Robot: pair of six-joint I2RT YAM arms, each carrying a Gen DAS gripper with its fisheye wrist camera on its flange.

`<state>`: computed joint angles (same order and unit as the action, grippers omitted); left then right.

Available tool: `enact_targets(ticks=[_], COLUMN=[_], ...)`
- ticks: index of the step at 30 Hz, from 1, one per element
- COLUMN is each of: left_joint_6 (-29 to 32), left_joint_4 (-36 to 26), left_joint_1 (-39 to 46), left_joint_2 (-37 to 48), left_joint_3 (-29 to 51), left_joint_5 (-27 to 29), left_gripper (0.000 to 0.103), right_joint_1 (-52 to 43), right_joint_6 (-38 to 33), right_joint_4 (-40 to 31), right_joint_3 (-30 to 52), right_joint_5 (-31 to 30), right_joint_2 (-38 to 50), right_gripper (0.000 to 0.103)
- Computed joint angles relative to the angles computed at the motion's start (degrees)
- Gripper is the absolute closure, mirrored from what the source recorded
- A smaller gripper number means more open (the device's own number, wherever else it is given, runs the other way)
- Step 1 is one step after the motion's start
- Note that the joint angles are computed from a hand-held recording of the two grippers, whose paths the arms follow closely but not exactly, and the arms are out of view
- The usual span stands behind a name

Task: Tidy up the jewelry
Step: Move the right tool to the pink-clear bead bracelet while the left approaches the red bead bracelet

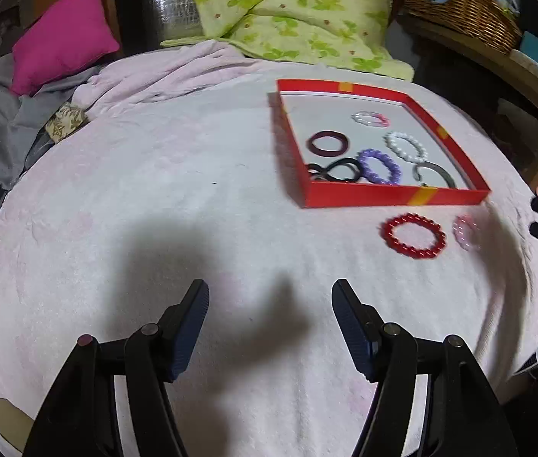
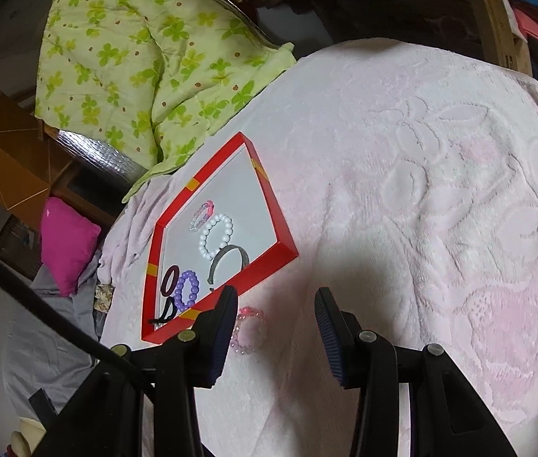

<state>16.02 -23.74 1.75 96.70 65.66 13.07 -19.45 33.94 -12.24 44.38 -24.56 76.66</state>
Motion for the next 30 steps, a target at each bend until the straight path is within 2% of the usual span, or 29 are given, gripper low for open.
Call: enact_targets(ticks=[6, 10, 16, 23, 30], left_joint_6=[1.65, 1.62, 0.66, 1.76, 0.69], left_joint_4=[2.34, 2.09, 0.61, -0.41, -0.69], left_joint_1=[0.56, 2.62, 7.44, 9.74, 10.38], left_joint_2=[-4.09, -4.56, -5.39, -4.75, -2.96], left_joint_3=[-4.20, -3.90, -3.03, -2.11, -0.74], left_joint_5=[1.47, 2.72, 8.97, 11.28, 11.08], left_gripper=[0.035, 0.035, 0.035, 0.035, 0.035], right_joint_1=[1.52, 4.67, 9.30, 15.25, 16.02], right_joint_6=[0.64, -0.09, 0.63, 1.17, -0.03], right_joint_4=[2.02, 0.31, -2.02, -3.29, -2.81], right_joint_3=[-2.57, -2.90, -3.48, -2.08, -1.57], right_joint_5=[0.67, 4.95, 11.10, 18.25, 17.76], right_joint_2=[-4.59, -6.76, -8.02, -7.83, -6.81], right_gripper=[0.057, 0.057, 0.057, 0.057, 0.057])
